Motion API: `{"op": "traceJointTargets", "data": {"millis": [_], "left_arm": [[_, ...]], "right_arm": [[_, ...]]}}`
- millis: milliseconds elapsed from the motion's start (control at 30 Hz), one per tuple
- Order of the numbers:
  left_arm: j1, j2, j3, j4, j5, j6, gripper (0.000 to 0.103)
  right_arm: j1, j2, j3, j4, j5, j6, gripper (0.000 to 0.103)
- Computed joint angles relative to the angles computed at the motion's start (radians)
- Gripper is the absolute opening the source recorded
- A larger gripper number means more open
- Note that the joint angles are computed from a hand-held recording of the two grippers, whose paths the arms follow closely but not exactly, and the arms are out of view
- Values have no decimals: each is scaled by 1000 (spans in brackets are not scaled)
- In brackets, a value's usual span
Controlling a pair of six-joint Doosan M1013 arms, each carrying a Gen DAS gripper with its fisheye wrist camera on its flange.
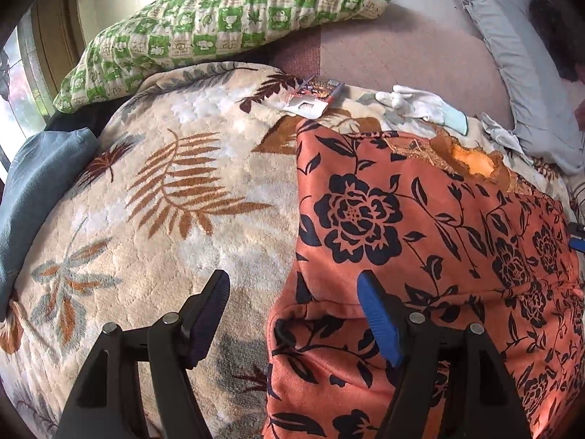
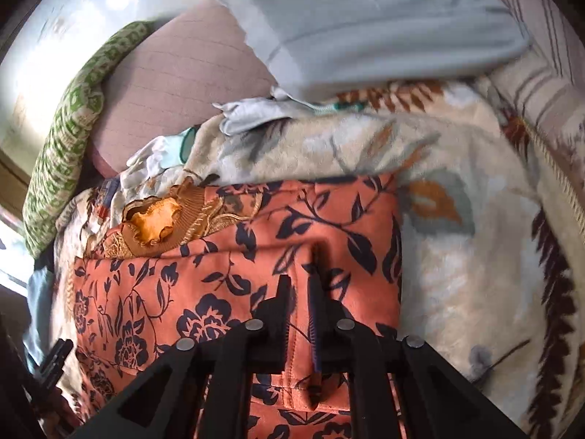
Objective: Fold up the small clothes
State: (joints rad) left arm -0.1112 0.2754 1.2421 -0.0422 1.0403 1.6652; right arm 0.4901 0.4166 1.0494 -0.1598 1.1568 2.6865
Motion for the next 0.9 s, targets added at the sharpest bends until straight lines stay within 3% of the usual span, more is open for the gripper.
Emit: {"op": "traceJointTargets", "data": {"millis": [33, 67, 100, 167, 300, 367, 400, 433, 533, 633, 667, 700, 767, 800, 833, 900], "left_arm": [[-7, 12, -7, 28, 25, 2, 73], [-14, 23, -13, 56, 51, 0, 73], [-13, 24, -7, 55, 46, -6, 76], [-13, 20, -1, 65, 32, -40, 81], [-11, 24, -12, 62, 55, -46, 81], [-13, 11, -8, 74, 36, -48, 80], [-14, -3, 3, 72, -4, -45, 80], [-14, -20, 18, 66, -55, -37, 80], [-35, -36, 39, 111, -137, -22, 81], [-68, 29, 6, 230, 5, -27, 83], [-66, 28, 13, 228, -8, -52, 88], [-65, 21, 19, 247, -27, -84, 92], [-50, 19, -3, 195, -2, -61, 92], [-43, 9, -1, 175, -14, -53, 92], [-38, -4, 5, 169, -28, -46, 92], [-23, -41, 31, 141, -64, -26, 92]], "right_arm": [[-2, -24, 46, 19, -56, 47, 72], [0, -48, 89, 34, -119, 92, 84], [1, -75, 133, 34, -190, 133, 84], [-2, -94, 162, 52, -258, 139, 84], [-26, -71, 140, 164, -276, 42, 84], [-35, -36, 99, 217, -213, -7, 68], [-32, -12, 61, 219, -142, -39, 32], [-22, 16, 13, 183, -54, -66, 20], [22, 54, -82, 15, 59, -116, 13], [45, 98, -158, -87, 159, -152, 13], [36, 119, -175, -47, 206, -178, 14], [25, 128, -164, -6, 221, -185, 18], [28, 95, -118, -33, 154, -155, 26], [29, 78, -102, -26, 129, -145, 58], [30, 55, -78, -24, 94, -136, 80], [47, 12, -40, -93, 59, -101, 80]]}}
